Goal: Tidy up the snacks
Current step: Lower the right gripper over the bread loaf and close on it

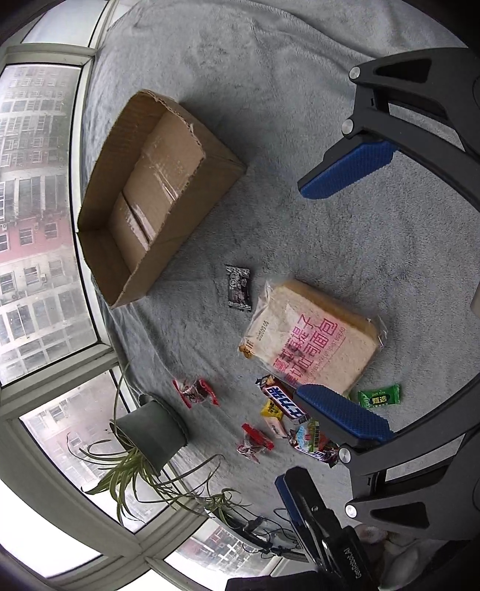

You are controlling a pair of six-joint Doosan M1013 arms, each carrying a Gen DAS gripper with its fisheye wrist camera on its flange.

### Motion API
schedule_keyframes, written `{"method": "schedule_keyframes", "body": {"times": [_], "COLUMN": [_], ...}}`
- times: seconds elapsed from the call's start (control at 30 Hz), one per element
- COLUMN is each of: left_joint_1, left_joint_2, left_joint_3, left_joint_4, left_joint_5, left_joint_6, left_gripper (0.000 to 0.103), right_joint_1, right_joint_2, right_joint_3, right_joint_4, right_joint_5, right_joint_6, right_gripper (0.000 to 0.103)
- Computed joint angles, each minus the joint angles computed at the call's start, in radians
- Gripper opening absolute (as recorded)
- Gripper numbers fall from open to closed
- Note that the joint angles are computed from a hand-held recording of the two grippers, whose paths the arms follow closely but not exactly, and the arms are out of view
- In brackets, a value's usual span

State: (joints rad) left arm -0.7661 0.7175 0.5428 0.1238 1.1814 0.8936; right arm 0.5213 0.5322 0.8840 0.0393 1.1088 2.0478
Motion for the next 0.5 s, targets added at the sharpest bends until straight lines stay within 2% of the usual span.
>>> {"method": "schedule_keyframes", "body": {"times": [0.03, 0.17, 0.27, 0.3, 0.43, 0.5], "left_joint_1": [0.004, 0.018, 0.023, 0.024, 0.033, 0.036], "left_joint_2": [0.008, 0.043, 0.069, 0.078, 0.1, 0.114], "left_joint_3": [-0.004, -0.041, -0.075, -0.086, -0.112, -0.132], "left_joint_4": [-0.036, -0.145, -0.199, -0.215, -0.265, -0.283], "left_joint_5": [-0.005, 0.004, 0.026, 0.033, 0.052, 0.065], "left_joint_6": [0.014, 0.052, 0.081, 0.088, 0.097, 0.101], "left_gripper": [0.051, 0.043, 0.035, 0.034, 0.03, 0.029], "right_joint_1": [-0.004, -0.016, -0.025, -0.028, -0.035, -0.037], "right_joint_2": [0.005, 0.013, 0.021, 0.023, 0.03, 0.036], "right_joint_3": [-0.001, 0.01, 0.014, 0.015, 0.019, 0.015], "right_joint_4": [0.025, 0.106, 0.161, 0.176, 0.228, 0.248], "right_joint_5": [0.005, 0.009, 0.014, 0.015, 0.02, 0.026], "right_joint_6": [-0.008, -0.029, -0.04, -0.044, -0.057, -0.064], "right_gripper": [0.092, 0.082, 0.07, 0.065, 0.063, 0.057]}}
